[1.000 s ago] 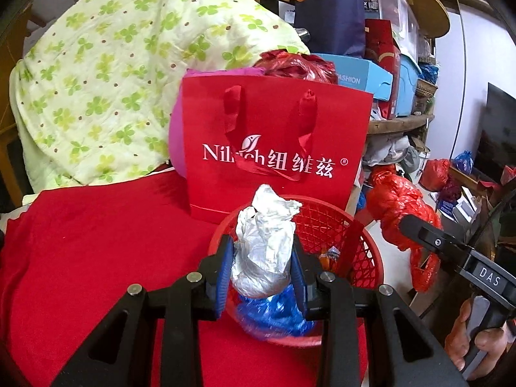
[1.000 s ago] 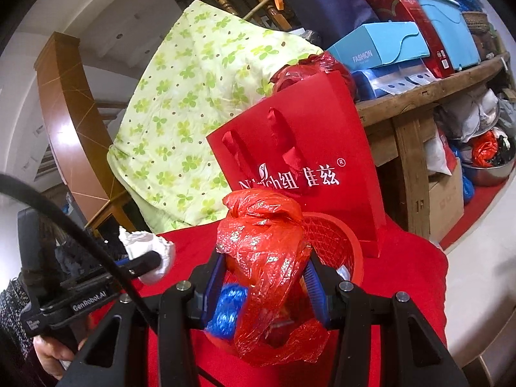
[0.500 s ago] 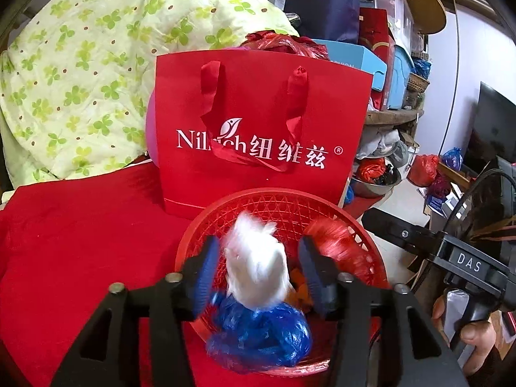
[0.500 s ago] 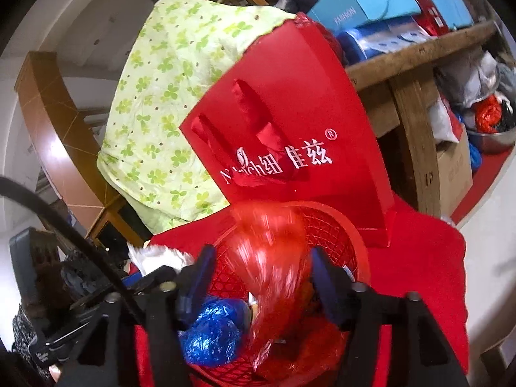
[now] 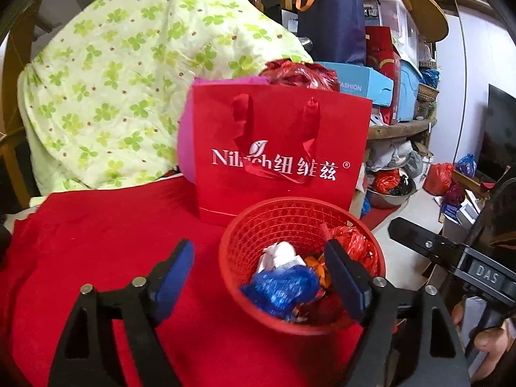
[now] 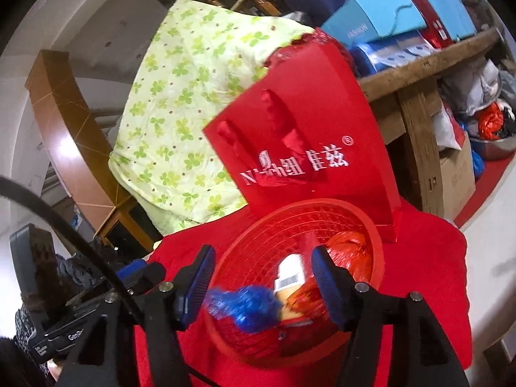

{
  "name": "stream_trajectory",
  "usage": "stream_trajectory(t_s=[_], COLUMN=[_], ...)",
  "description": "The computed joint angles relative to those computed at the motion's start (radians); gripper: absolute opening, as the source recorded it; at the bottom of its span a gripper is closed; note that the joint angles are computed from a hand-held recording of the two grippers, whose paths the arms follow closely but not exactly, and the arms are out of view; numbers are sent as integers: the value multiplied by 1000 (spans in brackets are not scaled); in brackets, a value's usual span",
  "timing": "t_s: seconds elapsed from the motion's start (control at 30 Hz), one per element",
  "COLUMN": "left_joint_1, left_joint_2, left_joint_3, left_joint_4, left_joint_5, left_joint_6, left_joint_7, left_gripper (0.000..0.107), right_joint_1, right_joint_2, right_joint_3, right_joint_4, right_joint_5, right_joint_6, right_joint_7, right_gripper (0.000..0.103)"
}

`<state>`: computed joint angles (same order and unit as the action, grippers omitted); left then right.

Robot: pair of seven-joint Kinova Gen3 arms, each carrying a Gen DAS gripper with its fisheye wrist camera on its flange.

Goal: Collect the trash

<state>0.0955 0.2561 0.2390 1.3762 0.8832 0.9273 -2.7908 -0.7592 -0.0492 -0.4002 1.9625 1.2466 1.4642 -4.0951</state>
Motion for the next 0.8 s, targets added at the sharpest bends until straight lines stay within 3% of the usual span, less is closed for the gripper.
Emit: stream_trajectory(t_s=[0.13, 0.3, 0.67, 0.8], left_joint_1=[-46, -89, -143, -158], left_joint_2=[-49, -103, -174, -184], left_joint_3=[-25, -76, -161, -184], left_joint_4=[50, 104, 200, 204], left_joint_5=[41, 88, 151, 144], left_joint_6=[4, -9, -77, -73], left_joint_7=[-41, -82, -197, -184], left_gripper=[88, 92, 96, 97], right_joint_1=[-65, -172, -353, -405], right_joint_2=[67, 144, 296, 330], right_joint_3=[-30, -11, 93, 136], right_joint_4=[-108, -226, -448, -502], right_joint_5=[-1, 14, 23, 22], right_joint_6=[125, 230, 322, 341], right_joint_7=[75, 155, 368, 412], right_gripper=[66, 68, 73, 73])
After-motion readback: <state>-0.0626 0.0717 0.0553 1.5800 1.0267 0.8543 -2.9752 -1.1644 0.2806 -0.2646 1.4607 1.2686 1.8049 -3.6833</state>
